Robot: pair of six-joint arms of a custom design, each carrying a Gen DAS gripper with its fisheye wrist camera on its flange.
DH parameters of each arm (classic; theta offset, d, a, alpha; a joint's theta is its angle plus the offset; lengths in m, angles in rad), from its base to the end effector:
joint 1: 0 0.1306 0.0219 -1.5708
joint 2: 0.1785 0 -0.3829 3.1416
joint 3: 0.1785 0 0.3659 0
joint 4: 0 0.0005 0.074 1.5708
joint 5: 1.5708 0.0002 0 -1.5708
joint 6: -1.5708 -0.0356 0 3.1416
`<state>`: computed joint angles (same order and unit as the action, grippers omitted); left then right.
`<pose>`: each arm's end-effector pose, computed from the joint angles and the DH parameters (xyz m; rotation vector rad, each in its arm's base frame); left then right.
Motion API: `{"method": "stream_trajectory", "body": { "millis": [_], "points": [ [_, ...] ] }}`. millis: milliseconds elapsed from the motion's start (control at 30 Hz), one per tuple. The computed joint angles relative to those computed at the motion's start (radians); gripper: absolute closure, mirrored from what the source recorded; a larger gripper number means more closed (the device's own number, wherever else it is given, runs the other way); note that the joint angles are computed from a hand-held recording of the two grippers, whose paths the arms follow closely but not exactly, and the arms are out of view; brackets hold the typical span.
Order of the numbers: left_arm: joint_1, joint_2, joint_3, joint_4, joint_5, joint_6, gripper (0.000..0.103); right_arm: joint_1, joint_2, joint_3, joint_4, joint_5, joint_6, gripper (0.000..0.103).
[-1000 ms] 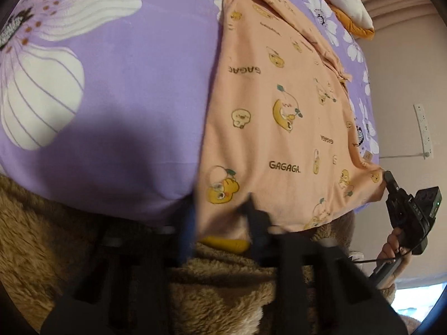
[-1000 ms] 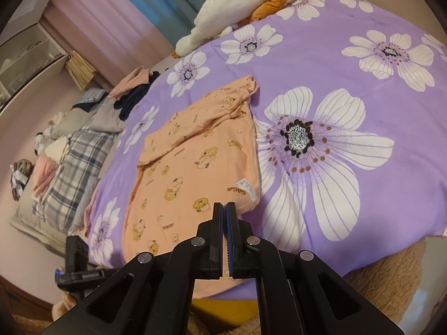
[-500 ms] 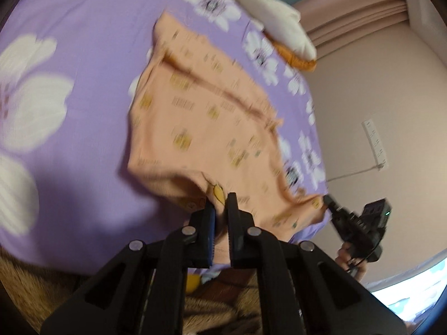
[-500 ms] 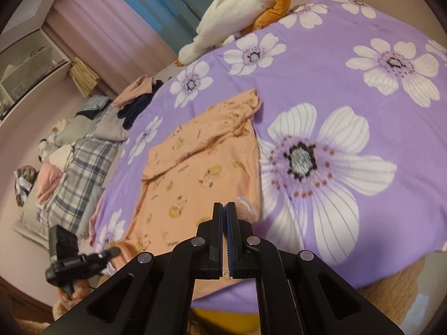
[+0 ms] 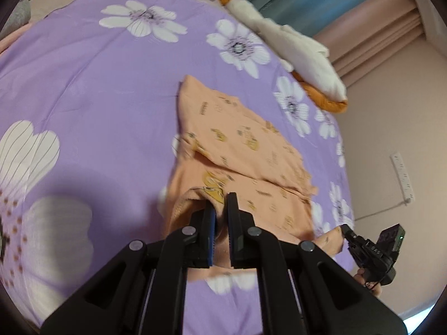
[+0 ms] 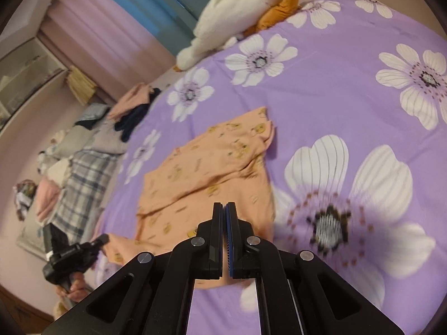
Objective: Fold small clothes
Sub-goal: 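Lift the hem with the left gripper and fold it toward the collar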
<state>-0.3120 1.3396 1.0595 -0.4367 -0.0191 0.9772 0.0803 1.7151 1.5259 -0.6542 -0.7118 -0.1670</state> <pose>0.4149 -0.1336 0.3397 -0.7846 2.2399 -0.6308 0.5661 0.0684 0.3494 -0.2290 2.3483 0.9714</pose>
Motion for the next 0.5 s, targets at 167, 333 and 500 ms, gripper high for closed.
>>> {"method": "stream_trajectory", "body": {
  "millis": [167, 333, 500],
  "points": [
    [0.05, 0.107, 0.066, -0.038, 0.048, -0.022, 0.096, 0.043, 0.137, 0.154, -0.089, 0.077, 0.013, 0.099],
    [0.069, 0.187, 0.121, -0.093, 0.061, -0.051, 0.096, 0.066, 0.231, 0.247, -0.159, 0.162, 0.032, 0.099],
    [0.087, 0.187, 0.12, -0.098, 0.113, -0.031, 0.094, 0.063, 0.244, 0.257, -0.18, 0.166, 0.066, 0.099]
  ]
}}
